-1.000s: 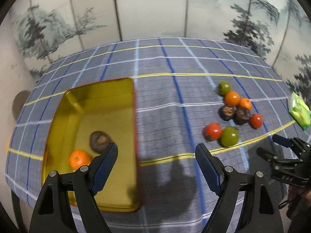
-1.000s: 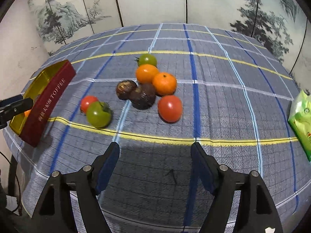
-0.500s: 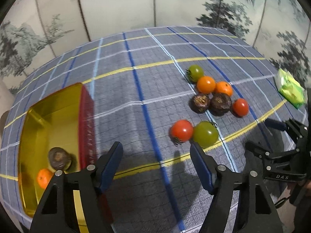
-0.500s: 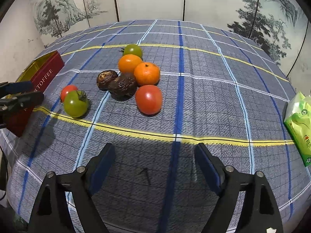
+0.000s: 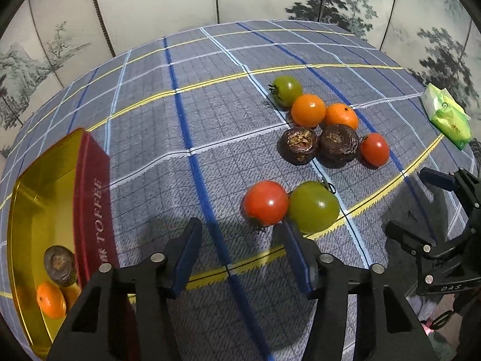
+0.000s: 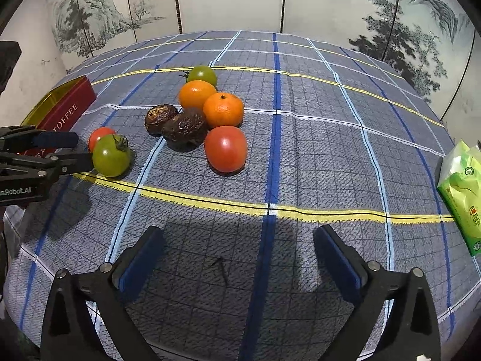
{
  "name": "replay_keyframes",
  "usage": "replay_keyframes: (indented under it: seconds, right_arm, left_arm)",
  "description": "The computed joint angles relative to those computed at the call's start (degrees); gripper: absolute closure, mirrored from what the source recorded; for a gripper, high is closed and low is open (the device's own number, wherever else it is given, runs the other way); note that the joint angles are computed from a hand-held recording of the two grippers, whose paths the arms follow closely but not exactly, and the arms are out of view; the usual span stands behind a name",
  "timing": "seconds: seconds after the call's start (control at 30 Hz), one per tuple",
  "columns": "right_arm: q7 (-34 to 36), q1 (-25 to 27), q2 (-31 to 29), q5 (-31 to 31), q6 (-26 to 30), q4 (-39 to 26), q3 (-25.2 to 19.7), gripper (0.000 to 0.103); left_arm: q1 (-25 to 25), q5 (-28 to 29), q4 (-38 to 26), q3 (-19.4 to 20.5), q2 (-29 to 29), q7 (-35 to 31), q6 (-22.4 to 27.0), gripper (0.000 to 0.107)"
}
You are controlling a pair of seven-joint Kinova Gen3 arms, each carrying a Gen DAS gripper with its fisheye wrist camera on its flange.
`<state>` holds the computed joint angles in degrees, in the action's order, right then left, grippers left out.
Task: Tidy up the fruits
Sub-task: 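Move the left gripper to the red tomato and close on it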
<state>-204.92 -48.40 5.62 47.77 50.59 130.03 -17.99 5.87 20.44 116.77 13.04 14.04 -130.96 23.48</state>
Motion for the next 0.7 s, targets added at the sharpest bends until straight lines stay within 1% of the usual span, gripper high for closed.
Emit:
replay_keyframes:
  seconds: [0.13, 0.3, 0.37, 0.43, 0.7]
  right_arm:
    - [-0.7, -0.2, 0.1, 0.0, 0.4, 0.1, -0.1, 0.001]
    - [-1.4, -0.4, 0.2, 0.4, 0.7, 0.2, -0.1, 0.001]
    - [-1.6, -0.4, 0.2, 0.5, 0.7, 0.2, -0.1, 0.001]
    - [-1.6, -0.4, 0.2, 0.5, 0.7, 0.2, -0.1, 0.001]
    - [-1.9, -0.5, 0.3, 0.5, 1.0, 0.1, -0.1, 0.0]
  left_arm:
    - [-0.5, 0.8, -1.0, 1.0, 1.3, -1.5, 0.3, 0.054]
    - [0.3, 0.7, -2.4, 1.2, 2.5, -1.5, 1.1, 0.06]
    - [0.7, 0.5, -2.5, 1.1, 2.8, -1.2, 1.2, 0.068]
    - [-0.3, 1.6, -2.1, 2.0, 2.7, -2.4, 0.8, 0.075]
    - [-0.2, 1.8, -1.2, 1.1, 1.8, -1.5, 1.1, 0.075]
